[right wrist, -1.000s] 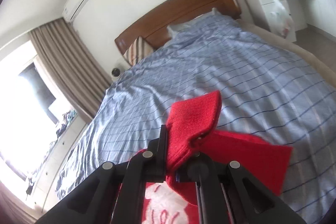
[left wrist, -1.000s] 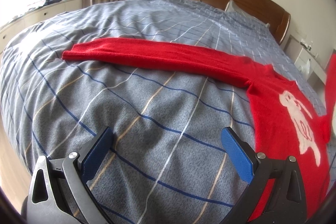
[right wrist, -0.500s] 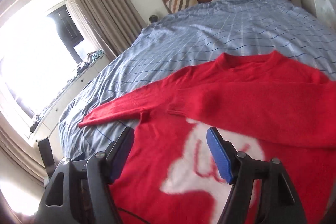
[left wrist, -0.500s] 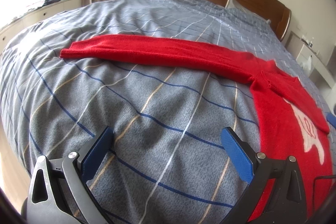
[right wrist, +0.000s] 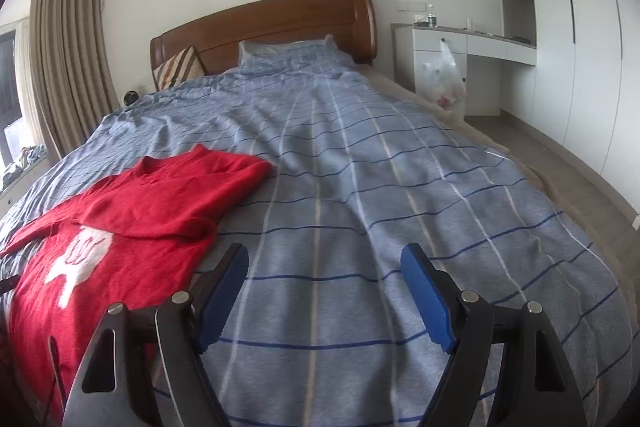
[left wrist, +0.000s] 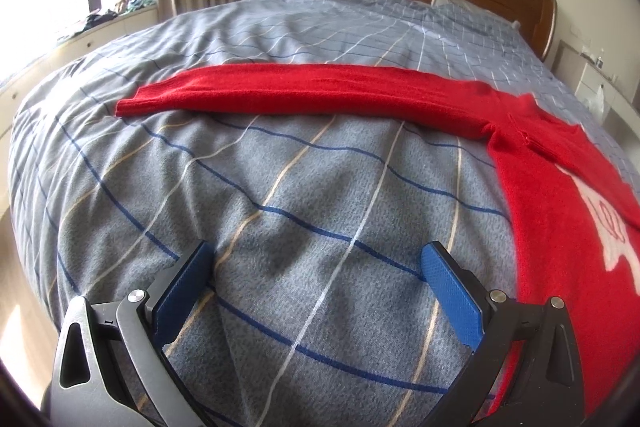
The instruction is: Fold small clothes
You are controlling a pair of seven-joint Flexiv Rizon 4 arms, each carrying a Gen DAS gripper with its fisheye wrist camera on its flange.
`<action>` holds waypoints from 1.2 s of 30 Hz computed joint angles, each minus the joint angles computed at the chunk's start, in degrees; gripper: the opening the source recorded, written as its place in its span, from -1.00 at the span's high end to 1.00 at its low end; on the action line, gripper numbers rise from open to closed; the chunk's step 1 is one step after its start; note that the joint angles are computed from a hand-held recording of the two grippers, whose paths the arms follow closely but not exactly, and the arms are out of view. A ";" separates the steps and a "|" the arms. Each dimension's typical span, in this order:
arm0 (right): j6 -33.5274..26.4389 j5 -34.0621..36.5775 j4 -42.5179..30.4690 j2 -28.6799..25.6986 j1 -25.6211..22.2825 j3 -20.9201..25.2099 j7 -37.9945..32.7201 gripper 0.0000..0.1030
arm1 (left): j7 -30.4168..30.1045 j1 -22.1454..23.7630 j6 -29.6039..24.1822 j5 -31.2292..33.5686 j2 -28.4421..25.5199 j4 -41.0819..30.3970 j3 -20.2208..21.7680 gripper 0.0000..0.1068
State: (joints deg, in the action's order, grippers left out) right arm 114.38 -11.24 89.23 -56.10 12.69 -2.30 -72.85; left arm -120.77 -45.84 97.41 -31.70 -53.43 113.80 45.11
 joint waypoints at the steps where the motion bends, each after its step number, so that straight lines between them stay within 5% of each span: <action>1: 0.09 0.99 -0.22 -0.56 0.52 -1.08 0.03 -0.52 | -0.09 -0.38 -0.28 -0.08 -0.26 -0.05 0.38 -0.92; 7: -4.18 -2.92 -3.02 -3.42 -7.34 7.25 5.37 -0.52 | -1.64 -2.48 -2.63 0.96 -1.92 -0.75 3.08 -0.92; 15: -3.45 -4.59 -2.92 -3.96 -6.27 5.55 6.57 -0.67 | -4.34 -2.31 -3.51 4.15 -1.93 -1.35 3.85 -0.92; 36: -2.79 -5.73 -2.82 -4.29 -6.41 5.30 7.65 -0.70 | -7.05 -1.68 -3.93 7.77 -1.47 -1.74 4.17 -0.92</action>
